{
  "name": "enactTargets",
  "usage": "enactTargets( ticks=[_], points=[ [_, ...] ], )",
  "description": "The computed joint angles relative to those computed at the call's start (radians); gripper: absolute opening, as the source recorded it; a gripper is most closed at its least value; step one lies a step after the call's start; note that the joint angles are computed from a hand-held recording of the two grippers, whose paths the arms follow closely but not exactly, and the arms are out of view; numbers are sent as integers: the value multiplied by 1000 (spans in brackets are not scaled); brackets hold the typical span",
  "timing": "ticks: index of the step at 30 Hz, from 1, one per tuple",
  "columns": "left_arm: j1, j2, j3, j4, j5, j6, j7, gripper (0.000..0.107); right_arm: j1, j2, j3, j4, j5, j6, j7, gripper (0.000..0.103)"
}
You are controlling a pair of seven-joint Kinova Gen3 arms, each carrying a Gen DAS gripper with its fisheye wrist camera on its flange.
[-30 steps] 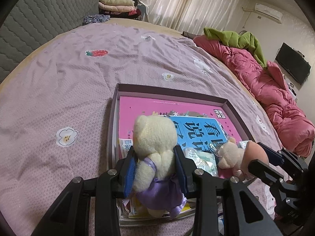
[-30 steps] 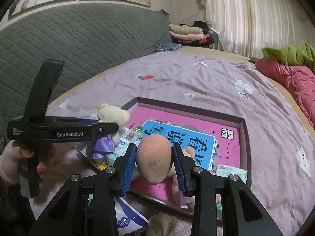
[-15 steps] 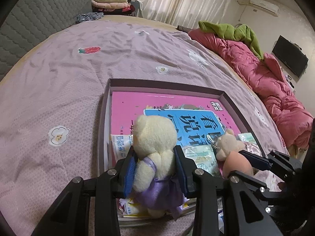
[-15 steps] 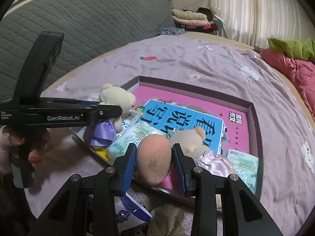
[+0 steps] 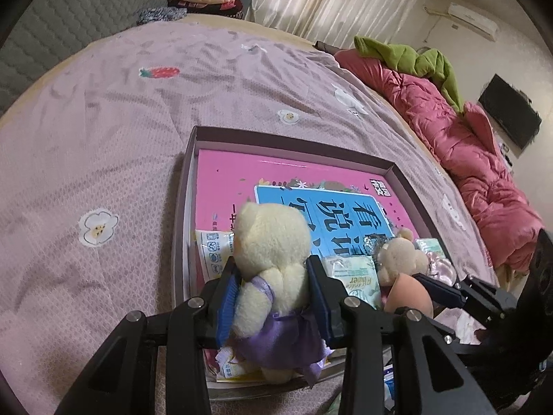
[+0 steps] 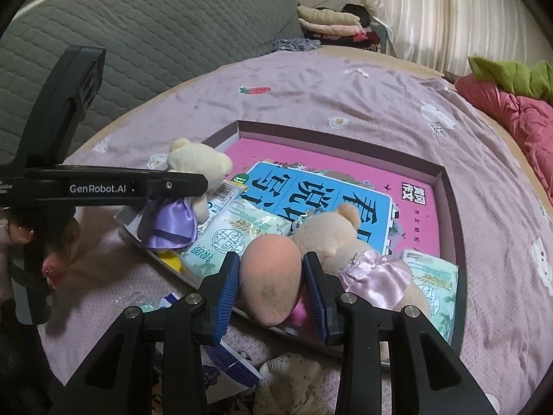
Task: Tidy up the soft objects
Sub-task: 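Carry cream teddy over tray with left gripper while right gripper lowers doll into tray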
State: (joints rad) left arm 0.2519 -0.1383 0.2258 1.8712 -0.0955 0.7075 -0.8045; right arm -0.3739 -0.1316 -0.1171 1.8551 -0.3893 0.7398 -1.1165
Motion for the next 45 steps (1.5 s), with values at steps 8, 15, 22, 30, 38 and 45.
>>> enactTargets(
  ticks=[8, 15, 22, 30, 38, 45],
  points=[
    [2, 6, 15, -11, -36, 15, 20, 40, 4, 8, 4, -7, -11, 26, 4, 42],
    [9, 7, 32, -15, -90, 21, 65, 40, 8, 1, 9, -4, -30, 26, 20, 42],
    [18, 9, 40, -21, -127, 33, 91, 40, 3, -21, 14, 2, -37, 8, 45, 48],
    [33, 19, 50, -35, -176, 57, 123, 40, 4, -22, 16, 1, -35, 9, 41, 49],
    [48, 30, 55, -48, -216, 85, 150, 50, 3, -24, 20, 3, -40, 3, 42, 49],
    [58, 30, 51, -50, -227, 92, 154, 53, 5, -25, 21, 3, -38, 2, 40, 49]
  ],
)
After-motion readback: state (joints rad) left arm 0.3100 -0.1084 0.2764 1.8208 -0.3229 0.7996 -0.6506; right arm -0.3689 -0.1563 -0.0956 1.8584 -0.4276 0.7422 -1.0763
